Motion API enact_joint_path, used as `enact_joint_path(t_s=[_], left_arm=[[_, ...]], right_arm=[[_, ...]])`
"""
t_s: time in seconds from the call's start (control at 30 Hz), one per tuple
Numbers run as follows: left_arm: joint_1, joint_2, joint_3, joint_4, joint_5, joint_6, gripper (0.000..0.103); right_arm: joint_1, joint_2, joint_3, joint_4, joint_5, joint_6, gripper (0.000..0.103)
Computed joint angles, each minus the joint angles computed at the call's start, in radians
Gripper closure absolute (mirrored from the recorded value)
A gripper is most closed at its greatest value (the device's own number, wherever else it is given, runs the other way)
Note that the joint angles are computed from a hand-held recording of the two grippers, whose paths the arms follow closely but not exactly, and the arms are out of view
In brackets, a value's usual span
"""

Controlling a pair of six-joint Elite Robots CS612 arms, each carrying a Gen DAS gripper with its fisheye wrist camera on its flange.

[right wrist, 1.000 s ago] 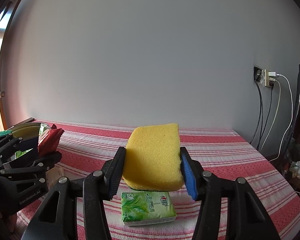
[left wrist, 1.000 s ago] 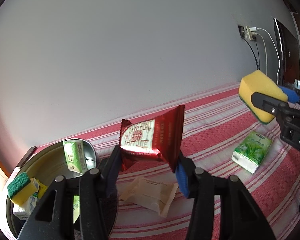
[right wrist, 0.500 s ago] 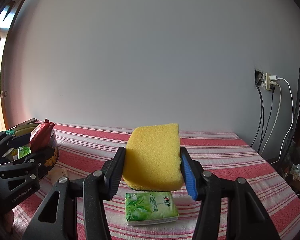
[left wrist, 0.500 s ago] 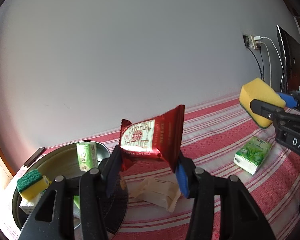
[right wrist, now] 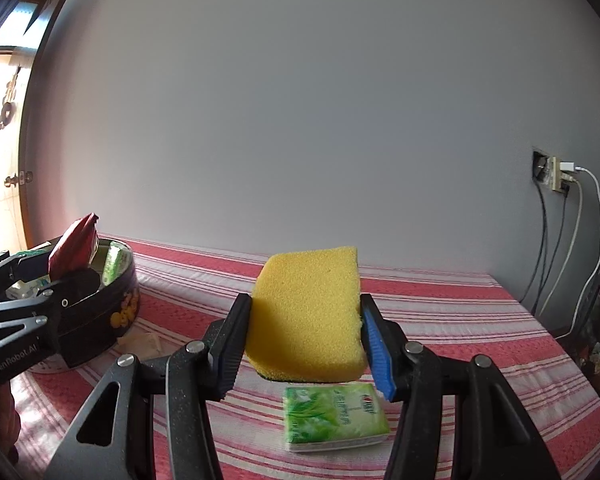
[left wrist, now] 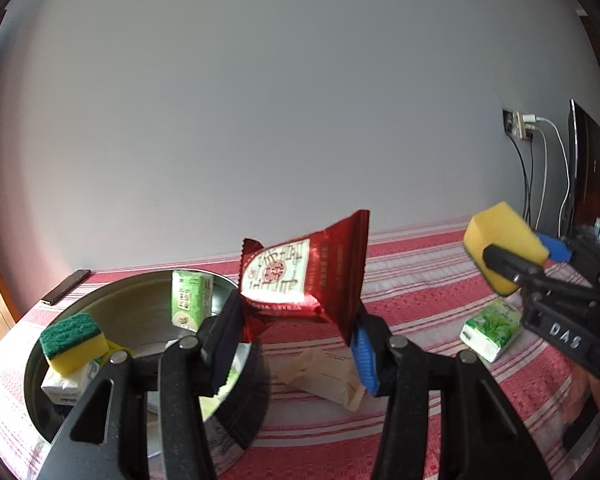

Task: Organize objects
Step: 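Carry the red snack packet and yellow sponge over the metal tin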

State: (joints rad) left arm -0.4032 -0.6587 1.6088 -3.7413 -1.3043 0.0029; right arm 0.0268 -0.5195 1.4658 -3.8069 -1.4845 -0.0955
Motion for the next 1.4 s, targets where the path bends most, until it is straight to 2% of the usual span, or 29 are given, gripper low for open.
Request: enact_joint_path(t_s=[0.27, 0.5, 0.73, 1.03, 1.4], left_arm=[[0.017, -0.030, 0.037, -0.040, -0.016, -0.027, 0.054], [0.029, -0.046, 0.056, -0.069, 0.021, -0.027, 0.054], [0.056, -0.054, 0.064, -0.064, 0.066, -0.058, 0.054], [0.091, -0.055, 0.063, -0.017, 0.100, -0.116, 0.054], [0.117, -0.046, 0.056, 0.031, 0.117, -0.151, 0.054]], right_arm=[[0.017, -0.016, -0.005, 0.000, 0.034, -0.020, 0.047], [0.023, -0.036, -0.007, 0.010, 0.082, -0.014, 0.047], [0.037, -0.037, -0.037, 0.052, 0.133, -0.013, 0.047], [0.067, -0.027, -0.088, 0.119, 0.175, -0.037, 0.047], [0.106, 0.001, -0.159, 0.206, 0.200, -0.087, 0.047]])
